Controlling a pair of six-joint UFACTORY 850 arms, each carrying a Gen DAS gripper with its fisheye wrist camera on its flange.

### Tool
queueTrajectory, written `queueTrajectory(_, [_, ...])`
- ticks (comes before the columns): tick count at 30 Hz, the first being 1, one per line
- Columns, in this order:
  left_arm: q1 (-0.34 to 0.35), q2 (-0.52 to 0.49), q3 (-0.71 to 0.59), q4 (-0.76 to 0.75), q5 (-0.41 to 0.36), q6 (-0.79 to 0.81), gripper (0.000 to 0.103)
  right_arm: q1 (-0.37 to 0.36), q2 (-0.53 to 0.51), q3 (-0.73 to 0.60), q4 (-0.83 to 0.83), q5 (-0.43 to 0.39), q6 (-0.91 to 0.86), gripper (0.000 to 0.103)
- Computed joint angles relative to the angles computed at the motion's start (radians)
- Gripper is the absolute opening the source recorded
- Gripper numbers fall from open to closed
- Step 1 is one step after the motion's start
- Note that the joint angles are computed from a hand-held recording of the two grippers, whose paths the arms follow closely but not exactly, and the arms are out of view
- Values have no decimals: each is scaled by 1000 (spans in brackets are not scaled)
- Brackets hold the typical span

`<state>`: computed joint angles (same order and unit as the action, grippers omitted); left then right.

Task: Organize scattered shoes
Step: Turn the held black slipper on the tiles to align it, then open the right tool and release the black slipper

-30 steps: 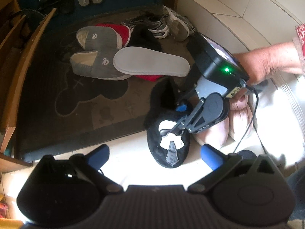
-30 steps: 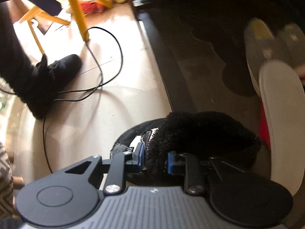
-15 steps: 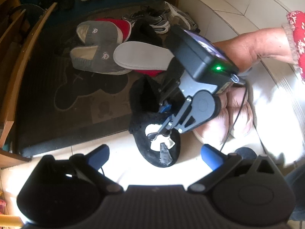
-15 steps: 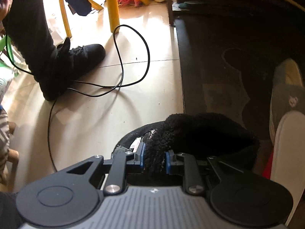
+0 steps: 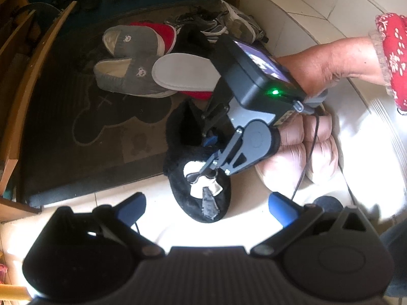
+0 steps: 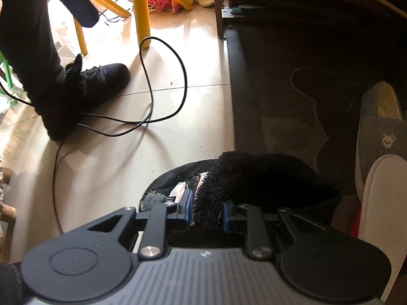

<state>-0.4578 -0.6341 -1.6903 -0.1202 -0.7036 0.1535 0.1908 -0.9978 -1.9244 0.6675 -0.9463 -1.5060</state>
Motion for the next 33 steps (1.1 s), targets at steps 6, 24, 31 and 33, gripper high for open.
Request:
queueTrajectory(6, [2, 1, 2, -5, -3, -9, 103, 7, -12, -20, 8, -14, -32, 22])
queueTrajectory(24, [11, 5, 5, 27, 23, -60, 103, -44, 47, 49, 59, 85, 268, 58])
queueTrajectory(31, [2, 10, 13, 90, 41, -92, 103, -62, 99, 117, -25, 70, 357, 58])
queueTrajectory(33, [1, 12, 15, 110, 48, -111, 103, -67, 108, 137, -50, 69, 374, 58])
